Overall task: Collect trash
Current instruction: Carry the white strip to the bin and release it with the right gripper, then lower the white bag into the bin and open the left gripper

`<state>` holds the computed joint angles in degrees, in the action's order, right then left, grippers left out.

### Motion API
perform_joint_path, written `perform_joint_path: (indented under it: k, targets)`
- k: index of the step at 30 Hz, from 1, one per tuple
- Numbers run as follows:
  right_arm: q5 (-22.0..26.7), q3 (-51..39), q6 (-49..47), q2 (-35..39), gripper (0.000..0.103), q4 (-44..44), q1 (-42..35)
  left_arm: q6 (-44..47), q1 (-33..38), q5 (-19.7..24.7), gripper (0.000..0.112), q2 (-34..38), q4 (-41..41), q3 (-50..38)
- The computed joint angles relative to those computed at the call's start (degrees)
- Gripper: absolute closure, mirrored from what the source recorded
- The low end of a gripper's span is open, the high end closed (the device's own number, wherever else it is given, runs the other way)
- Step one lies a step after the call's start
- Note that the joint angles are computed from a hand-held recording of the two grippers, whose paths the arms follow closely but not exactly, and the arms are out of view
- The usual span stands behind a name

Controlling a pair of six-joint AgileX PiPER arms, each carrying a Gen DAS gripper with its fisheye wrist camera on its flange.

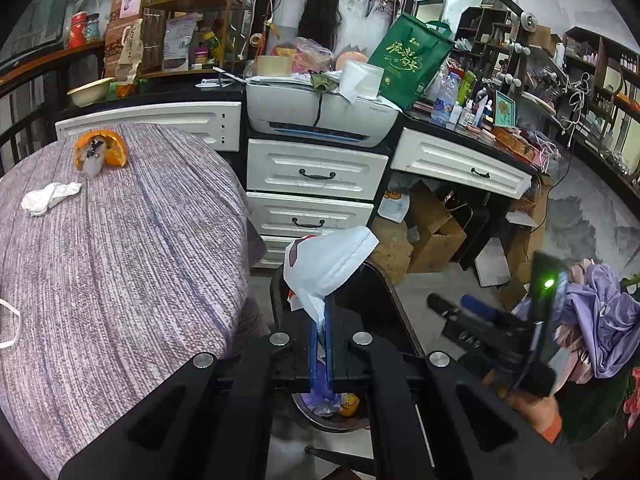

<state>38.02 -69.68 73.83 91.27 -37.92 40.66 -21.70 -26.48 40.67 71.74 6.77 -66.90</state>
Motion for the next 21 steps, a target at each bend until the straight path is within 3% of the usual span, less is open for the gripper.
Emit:
perform_joint_path:
  k: [6, 21]
  targets:
    - [4.24, 0.91, 7.22, -5.37, 0.023, -7.73, 1.19, -1.16, -2.40, -0.17, 0.109, 2.37, 1.22, -1.09]
    - [5.73, 4.47, 9.12, -11.34, 0.021, -8.58, -0.82, 1.15, -4.44, 0.19, 0.109, 10.69, -0.87, -5.10]
